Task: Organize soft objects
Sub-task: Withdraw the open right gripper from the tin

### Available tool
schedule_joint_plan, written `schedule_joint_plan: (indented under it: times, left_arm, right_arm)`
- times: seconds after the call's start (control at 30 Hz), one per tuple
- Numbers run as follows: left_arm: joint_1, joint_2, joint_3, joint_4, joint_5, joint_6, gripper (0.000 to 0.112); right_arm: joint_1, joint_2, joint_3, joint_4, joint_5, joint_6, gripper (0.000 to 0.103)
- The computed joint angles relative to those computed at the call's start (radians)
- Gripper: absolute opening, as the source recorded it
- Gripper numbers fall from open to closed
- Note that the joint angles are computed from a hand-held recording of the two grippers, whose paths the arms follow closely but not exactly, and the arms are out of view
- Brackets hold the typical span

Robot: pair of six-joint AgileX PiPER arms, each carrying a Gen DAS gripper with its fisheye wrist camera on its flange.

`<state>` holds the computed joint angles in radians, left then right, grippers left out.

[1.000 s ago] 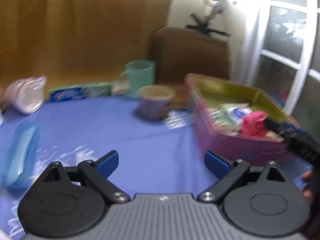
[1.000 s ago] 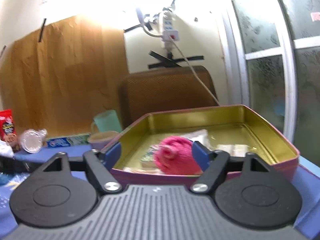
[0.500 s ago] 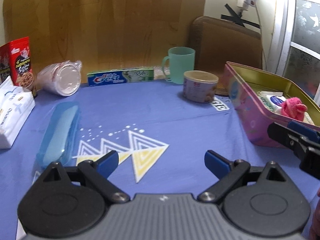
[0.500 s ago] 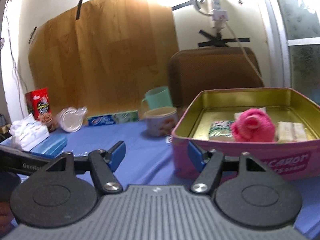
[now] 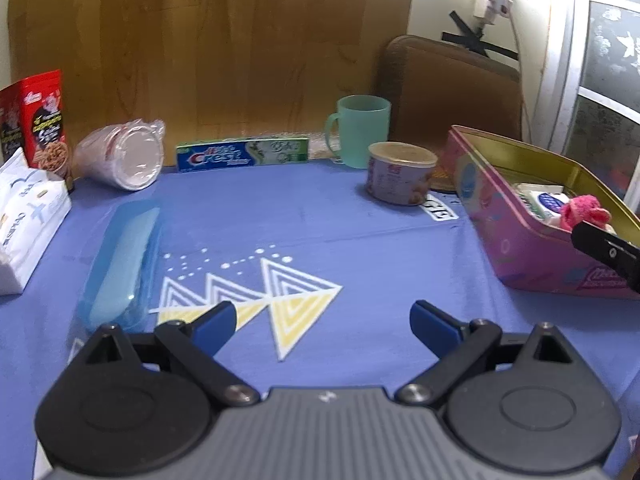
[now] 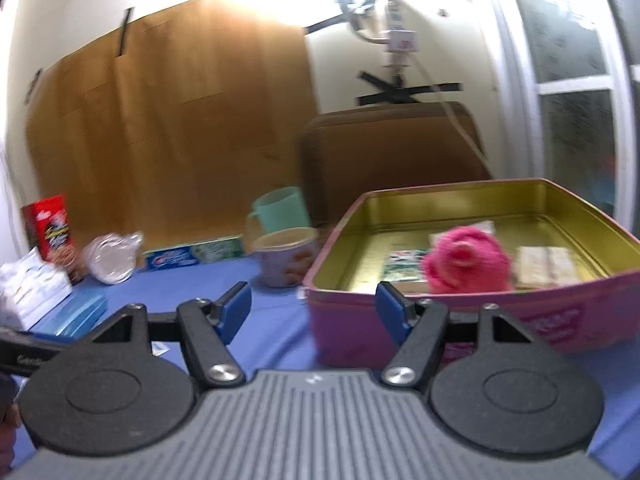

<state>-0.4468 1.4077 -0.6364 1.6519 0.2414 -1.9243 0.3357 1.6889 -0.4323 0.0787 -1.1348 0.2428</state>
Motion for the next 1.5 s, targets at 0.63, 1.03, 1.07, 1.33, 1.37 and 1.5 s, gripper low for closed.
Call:
schedule_joint_plan:
  times: [0.63, 1.03, 1.07, 1.33, 1.37, 1.5]
  left_arm:
    - [-0.210, 0.115, -0.094, -0.083, 0.100, 0.093, 0.100]
    - [-0.223, 0.162, -0.139, -0.288, 0.119, 0.302, 0.102]
    - [-0.224, 0.165, -0.141, -0.293, 0.120, 0.307, 0.102]
    - [-0.222, 0.188, -0.155, -0.339, 0.124, 0.357, 0.102]
    - [-0.222, 0.191, -0.156, -0.345, 0.123, 0.361, 0.102]
    - [-0.213, 0.195, -0.156, -0.351, 0.114, 0.369, 0.103]
  right_arm:
    - [-0.167, 0.029, 0.089, -0.131, -0.052, 0.192, 0.071]
    - [-0.210, 0.054, 0.055, -0.233, 0.012, 0.293, 0.071]
    - [-0.211, 0.056, 0.054, -0.235, 0.013, 0.296, 0.071]
    - [-0.228, 0.070, 0.038, -0.273, 0.034, 0.330, 0.071]
    - [-0.228, 0.071, 0.037, -0.274, 0.038, 0.335, 0.071]
    - [-0.230, 0.075, 0.031, -0.280, 0.047, 0.343, 0.071]
